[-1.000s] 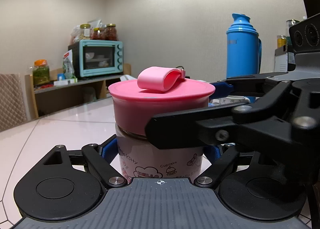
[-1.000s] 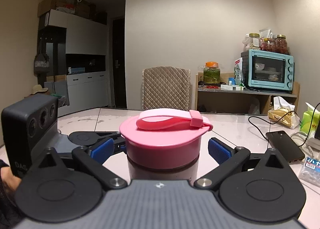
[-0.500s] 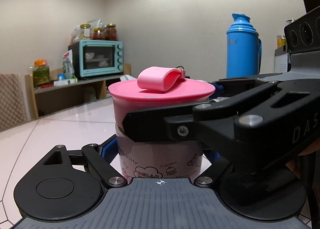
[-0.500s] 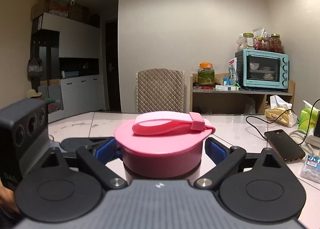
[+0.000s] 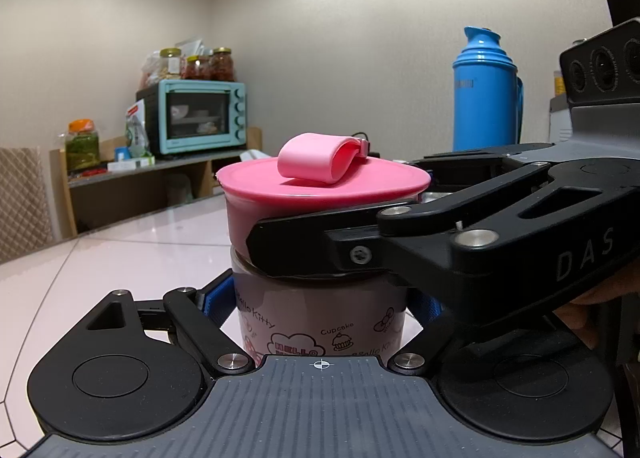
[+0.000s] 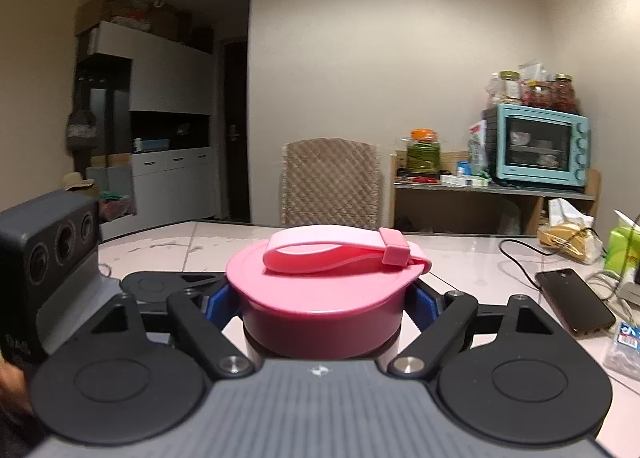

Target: Unscrew bottle cap and pour

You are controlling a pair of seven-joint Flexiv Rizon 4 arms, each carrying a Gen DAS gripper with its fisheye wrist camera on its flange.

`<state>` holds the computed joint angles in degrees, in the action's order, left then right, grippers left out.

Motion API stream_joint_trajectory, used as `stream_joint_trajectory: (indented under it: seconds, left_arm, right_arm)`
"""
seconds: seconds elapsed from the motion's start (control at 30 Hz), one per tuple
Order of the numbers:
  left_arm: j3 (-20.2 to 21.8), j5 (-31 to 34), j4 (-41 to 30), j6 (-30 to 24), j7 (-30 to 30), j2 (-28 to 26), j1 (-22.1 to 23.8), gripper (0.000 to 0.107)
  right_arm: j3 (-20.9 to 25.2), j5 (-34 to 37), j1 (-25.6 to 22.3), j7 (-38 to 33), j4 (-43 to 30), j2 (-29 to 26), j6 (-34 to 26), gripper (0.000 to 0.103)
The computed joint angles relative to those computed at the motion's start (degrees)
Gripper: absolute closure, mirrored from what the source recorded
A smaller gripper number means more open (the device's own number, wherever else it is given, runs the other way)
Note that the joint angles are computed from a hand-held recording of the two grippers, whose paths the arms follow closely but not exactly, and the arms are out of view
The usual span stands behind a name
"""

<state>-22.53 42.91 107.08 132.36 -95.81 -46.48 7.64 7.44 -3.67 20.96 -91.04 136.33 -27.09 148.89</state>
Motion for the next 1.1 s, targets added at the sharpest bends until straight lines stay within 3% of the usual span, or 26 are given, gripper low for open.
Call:
stream_joint_trajectory:
  seconds: [0.13,0.27,0.33,0.5,0.57,0.83,0.9,1.03,1.1]
  left_arm:
    - [0.10,0.00,-0.05,0.03,-0.02,-0.01,-0.08,0.017]
    - [0.14,0.01,-0.05,0.05,-0.07,0.01,-0.12,0.017]
    - [0.13,0.05,-0.08,0.03,-0.11,0.00,-0.10,0.017]
    - [0.09,0.15,-0.18,-0.07,-0.18,0.00,-0.06,0.017]
    - [0.09,0.17,-0.20,-0.08,-0.19,0.01,-0.05,0.017]
    - [0.19,0.14,-0.13,0.00,-0.18,0.05,-0.08,0.017]
    - [0.12,0.26,-0.11,0.00,-0.26,0.03,0.02,0.017]
    - [0.13,0.36,-0.10,0.03,-0.34,0.02,0.09,0.017]
    - [0.06,0.61,-0.19,-0.04,-0.45,-0.01,0.29,0.017]
  right_arm:
    - [0.18,-20.12,-10.34,5.45,0.33,-1.18,1.16,0.018]
    - [-0.65,-35.12,-17.02,8.97,-1.30,-2.54,1.91,0.018]
    - [-1.76,-46.46,-21.26,12.56,-3.83,-3.94,2.65,0.018]
    - [-5.11,-65.57,-26.10,22.40,-10.91,-7.05,5.59,0.018]
    - [-6.42,-69.05,-26.21,24.41,-12.76,-7.82,7.00,0.018]
    - [-8.01,-69.38,-24.72,24.72,-12.81,-7.31,7.89,0.017]
    - [-7.90,-68.15,-24.47,23.71,-11.81,-6.70,7.37,0.007]
    - [-6.60,-62.05,-24.29,21.49,-7.95,-4.79,6.15,0.006]
    - [-5.18,-54.78,-23.11,18.52,-4.10,-2.57,5.01,0.005]
